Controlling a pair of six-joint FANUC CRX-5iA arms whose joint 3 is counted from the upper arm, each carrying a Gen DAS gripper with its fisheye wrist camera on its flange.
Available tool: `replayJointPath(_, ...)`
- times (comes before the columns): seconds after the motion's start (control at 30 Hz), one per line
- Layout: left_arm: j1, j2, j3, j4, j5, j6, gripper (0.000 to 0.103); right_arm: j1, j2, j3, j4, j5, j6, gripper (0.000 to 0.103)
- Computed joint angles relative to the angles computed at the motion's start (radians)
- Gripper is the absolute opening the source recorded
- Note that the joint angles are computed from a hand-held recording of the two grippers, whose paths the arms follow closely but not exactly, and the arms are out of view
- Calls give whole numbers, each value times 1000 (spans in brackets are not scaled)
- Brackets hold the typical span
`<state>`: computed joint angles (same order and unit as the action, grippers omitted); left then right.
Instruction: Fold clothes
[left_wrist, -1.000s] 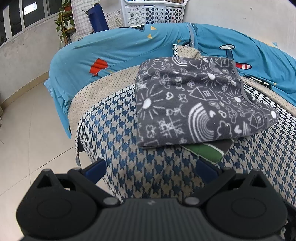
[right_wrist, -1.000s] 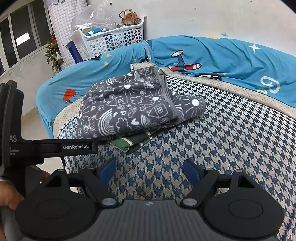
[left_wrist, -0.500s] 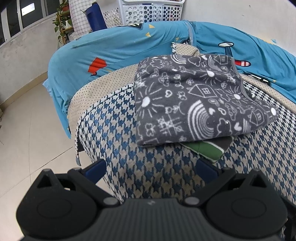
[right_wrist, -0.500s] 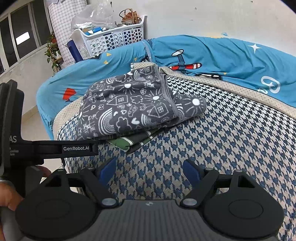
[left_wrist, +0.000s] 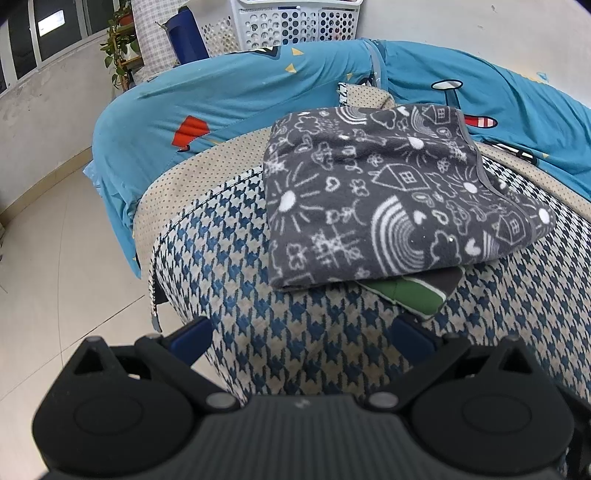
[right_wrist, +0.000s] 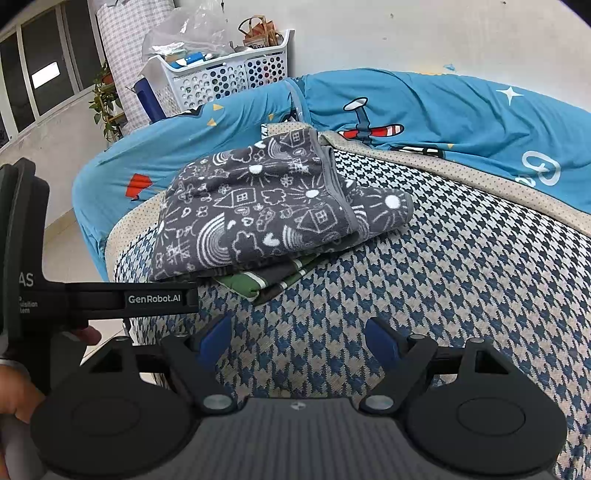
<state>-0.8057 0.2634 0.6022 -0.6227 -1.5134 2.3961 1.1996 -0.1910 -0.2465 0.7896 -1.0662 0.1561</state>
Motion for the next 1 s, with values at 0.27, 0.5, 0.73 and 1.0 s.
replayJointPath(0.27,18,-5,-11,36,9,6,103,1,1,3,-2,-4,5,79)
replayJointPath(0.5,24,-5,-14,50,6,12,103,0,3,7,-7,-6,12,79)
replayJointPath(0.73,25,-2,-12,57,4,6,103,0,5,7,-9,-6,17,79)
replayJointPath(1.0,24,-3,-14,54,4,10,103,0,6,8,-10,-5,21,79)
